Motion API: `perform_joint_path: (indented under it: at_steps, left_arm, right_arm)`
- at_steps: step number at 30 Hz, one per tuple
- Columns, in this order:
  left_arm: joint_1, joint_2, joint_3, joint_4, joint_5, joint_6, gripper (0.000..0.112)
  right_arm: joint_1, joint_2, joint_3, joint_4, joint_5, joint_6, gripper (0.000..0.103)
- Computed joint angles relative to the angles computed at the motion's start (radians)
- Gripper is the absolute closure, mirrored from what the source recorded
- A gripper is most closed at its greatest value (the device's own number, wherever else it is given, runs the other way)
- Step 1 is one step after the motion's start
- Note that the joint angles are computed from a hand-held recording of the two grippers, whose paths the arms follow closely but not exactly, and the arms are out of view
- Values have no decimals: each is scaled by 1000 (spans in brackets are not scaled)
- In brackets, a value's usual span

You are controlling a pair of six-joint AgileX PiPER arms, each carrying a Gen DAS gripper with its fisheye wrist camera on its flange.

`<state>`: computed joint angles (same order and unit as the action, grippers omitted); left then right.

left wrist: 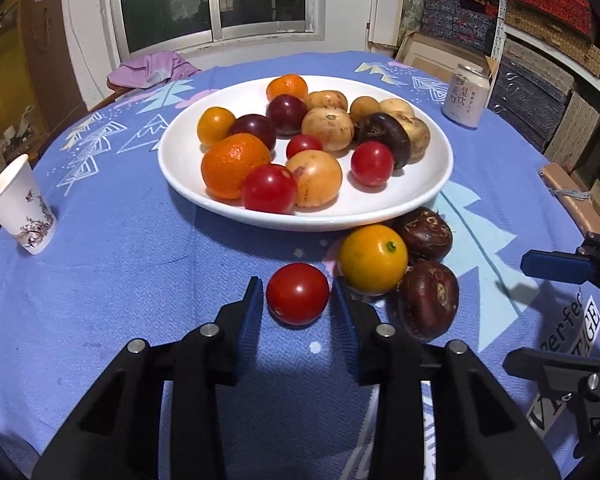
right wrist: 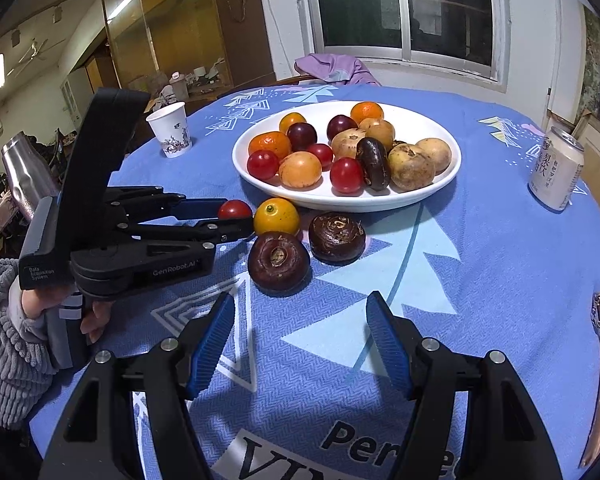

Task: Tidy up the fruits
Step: 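Grasp a red tomato with the left tool while the right tool grasps a mangosteen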

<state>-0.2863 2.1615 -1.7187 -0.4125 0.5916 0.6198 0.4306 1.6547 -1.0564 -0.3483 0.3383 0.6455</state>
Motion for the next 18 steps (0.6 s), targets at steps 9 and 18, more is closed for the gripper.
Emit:
perform_joint_path:
  at_steps: [9,18]
  left_arm:
    - [26,-43,38,-28,-38,-24,83]
    - [77,-98,70,-149,-46,53,83]
  right_arm:
    - [25,44,-39,-48,1,47,35]
    - [31,159,-191,5,87,27,43]
